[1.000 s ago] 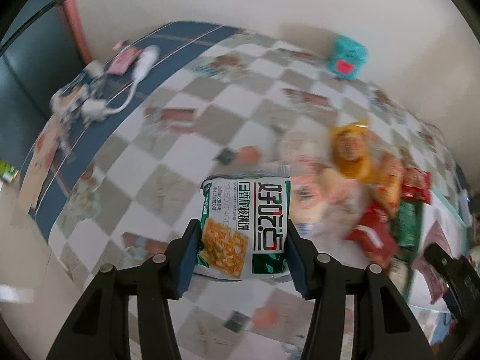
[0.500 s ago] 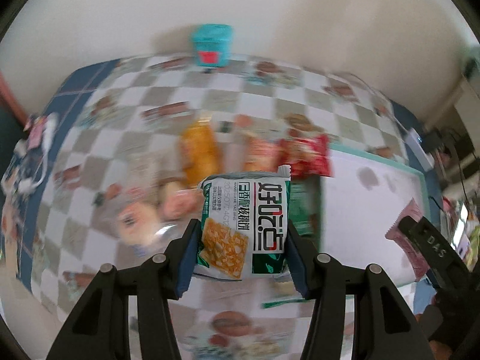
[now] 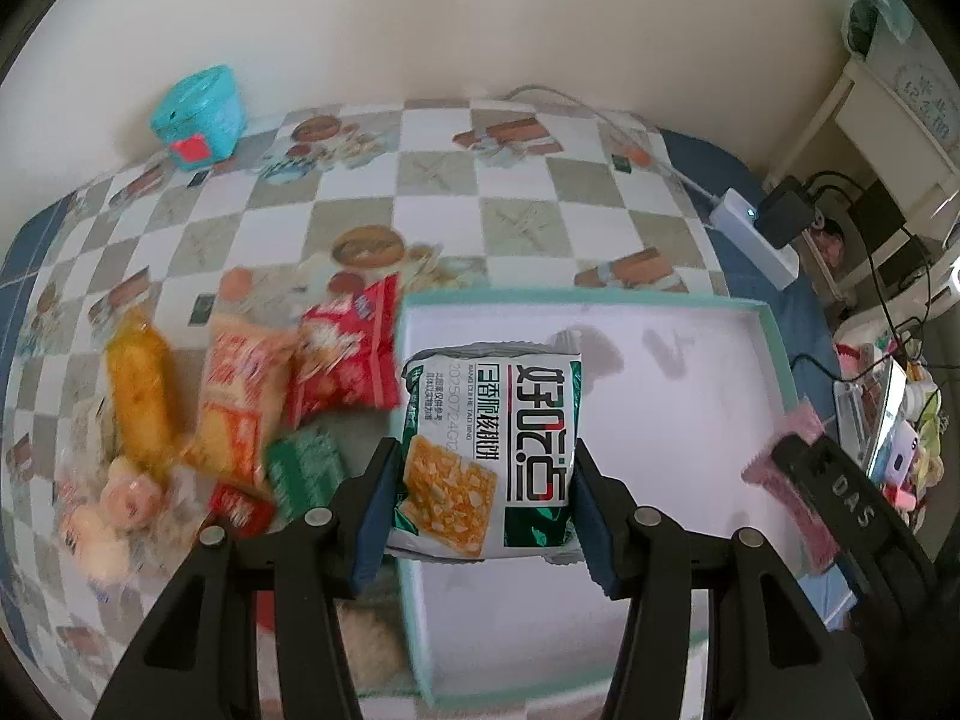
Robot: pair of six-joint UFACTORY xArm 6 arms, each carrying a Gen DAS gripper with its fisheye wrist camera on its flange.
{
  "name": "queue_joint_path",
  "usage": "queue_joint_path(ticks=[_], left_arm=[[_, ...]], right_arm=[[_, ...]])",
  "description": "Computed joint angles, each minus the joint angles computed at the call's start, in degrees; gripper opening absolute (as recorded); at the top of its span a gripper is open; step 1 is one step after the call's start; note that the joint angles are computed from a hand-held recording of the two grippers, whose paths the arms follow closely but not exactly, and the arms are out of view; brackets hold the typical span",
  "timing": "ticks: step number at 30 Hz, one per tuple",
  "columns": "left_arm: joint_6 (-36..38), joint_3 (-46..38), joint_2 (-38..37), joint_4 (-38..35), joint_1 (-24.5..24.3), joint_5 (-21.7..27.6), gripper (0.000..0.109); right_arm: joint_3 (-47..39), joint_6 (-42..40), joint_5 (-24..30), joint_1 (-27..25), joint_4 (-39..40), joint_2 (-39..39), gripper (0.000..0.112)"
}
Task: Organize snacks
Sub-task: 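Carry cracker bag into teal-rimmed tray with left tool while right tool releases pink bag there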
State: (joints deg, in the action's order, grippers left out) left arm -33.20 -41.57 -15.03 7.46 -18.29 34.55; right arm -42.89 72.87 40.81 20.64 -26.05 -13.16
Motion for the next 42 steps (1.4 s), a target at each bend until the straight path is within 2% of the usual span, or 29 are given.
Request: queue_joint_path(ticks=[3, 5, 7, 9, 13, 19, 20, 21, 29, 36, 42], left_arm=[[0.76, -0.21, 1.43, -1.50, -0.16, -2.97, 0.057], [1.17, -0.22, 1.80, -2.25, -0.32, -3.89, 0.063], [0.98, 0.02, 1.47, -2.37, -0.35, -3.94, 0.074], [0.91, 0.35, 0.87, -2.69, -0.15, -3.46, 0.077], [-2.71, 1.83, -2.19, 0.64, 1.26, -0.26, 0.079], [-10.33, 6.07, -9.19, 9.70, 5.83, 6.67, 0.081], [-10.50, 6.64, -9.98, 10.13, 6.58, 7.42, 0.081], [-10.72, 7.39, -11.20, 10.64, 7.77, 8.69, 0.081], [-12.99, 13.27, -21.88, 14.51, 16.15, 14.52, 0.081], [-14.95, 16.70, -31.06, 20.09, 21.56, 19.96, 0.081], [-12.11, 19.77, -38.82, 19.62, 26.11, 21.60, 0.081]], right_arm=[[-0.09, 0.09, -0.09, -0.89, 0.05, 0.73, 0.089], [-0.03, -0.27, -0.25, -1.17, 0.21, 0.89, 0.089], [0.19, -0.82, -0.67, -1.33, 0.96, 0.81, 0.089], [0.62, -2.15, -1.82, -1.38, 2.19, 0.55, 0.090], [0.82, -2.88, -2.74, -0.92, 2.40, 0.24, 0.091], [1.49, -2.30, -3.49, -0.45, 1.56, -0.80, 0.094], [1.58, -2.02, -3.49, -0.45, 1.30, -1.00, 0.102], [1.85, -1.30, -3.66, -0.42, 0.76, -1.41, 0.103], [1.71, -1.27, -2.02, 1.32, -0.52, -3.24, 0.103], [2.07, -0.97, -0.80, 4.09, -2.01, -6.03, 0.103], [2.10, -0.97, -0.36, 8.12, -3.91, -7.83, 0.103]])
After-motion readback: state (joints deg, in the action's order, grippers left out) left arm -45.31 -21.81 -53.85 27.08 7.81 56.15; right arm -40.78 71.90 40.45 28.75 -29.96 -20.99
